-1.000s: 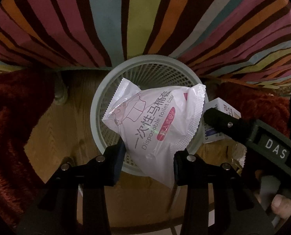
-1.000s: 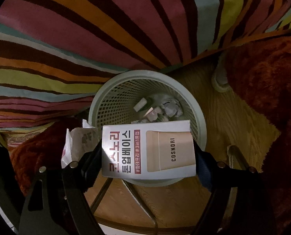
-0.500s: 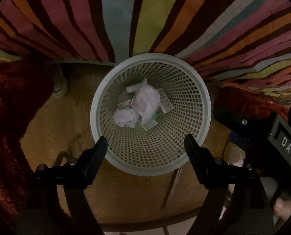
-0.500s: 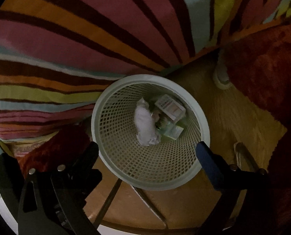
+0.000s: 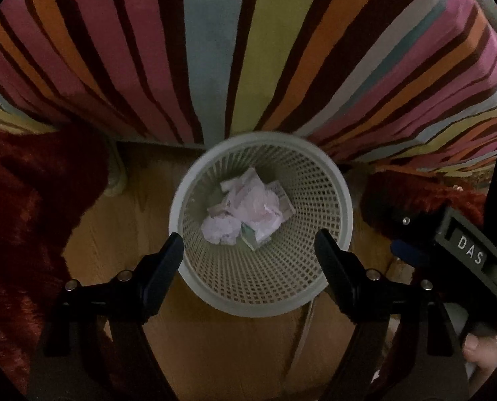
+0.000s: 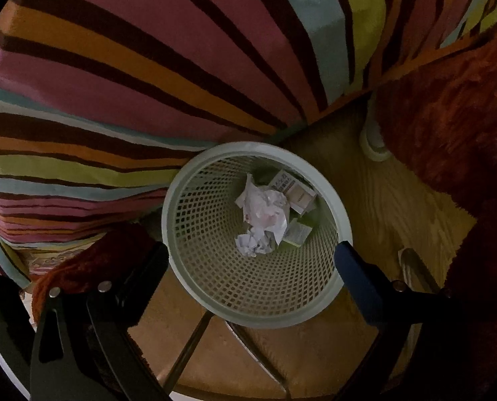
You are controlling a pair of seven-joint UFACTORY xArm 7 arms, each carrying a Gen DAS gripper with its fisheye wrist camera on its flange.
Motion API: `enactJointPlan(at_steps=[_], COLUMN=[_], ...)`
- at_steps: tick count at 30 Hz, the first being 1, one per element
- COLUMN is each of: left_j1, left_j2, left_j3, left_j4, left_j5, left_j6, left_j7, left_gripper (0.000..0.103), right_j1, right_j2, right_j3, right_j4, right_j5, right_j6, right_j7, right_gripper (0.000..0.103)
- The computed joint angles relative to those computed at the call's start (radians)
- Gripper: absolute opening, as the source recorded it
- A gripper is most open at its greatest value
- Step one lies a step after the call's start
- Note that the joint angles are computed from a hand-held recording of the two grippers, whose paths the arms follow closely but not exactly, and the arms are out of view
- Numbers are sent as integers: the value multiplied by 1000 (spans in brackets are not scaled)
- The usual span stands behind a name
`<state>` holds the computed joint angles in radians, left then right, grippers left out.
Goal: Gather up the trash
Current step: 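Move both tools back from the wastebasket toward the bed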
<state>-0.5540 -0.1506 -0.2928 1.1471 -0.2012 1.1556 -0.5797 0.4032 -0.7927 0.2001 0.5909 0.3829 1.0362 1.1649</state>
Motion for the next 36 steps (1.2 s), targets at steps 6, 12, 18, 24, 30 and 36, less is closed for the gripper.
enactJointPlan(at_steps=[6,12,18,24,30,36], left_j1=[4,10,17,40,63,64], left_j2=[-30,-52,-74,-86,-54,37], left_j3=[-3,-13,-14,-15,-12,-23], left_j4=[8,31,54,97,182,327], left_j5=[41,102,129,181,224,367], left_j6=[-22,-37,-47,-55,-77,-81], left_j7=[17,21,34,36,51,97], left_gripper=[79,79,79,79,79,79], right_j1=[-11,-32,-66,-112,-173,-227], right_j2=[-26,-52,-85,-86,-63,-3], right_j3=[1,10,28,56,75,61], right_j4=[2,26,60,126,203,288], right_j5=[-30,-79,-142,-255,-393,-500], right_j6=[-5,1,20,21,-25,-93], right_j7=[-13,-30,-30,-78,-179,-328], right_gripper=[95,95,95,95,95,95])
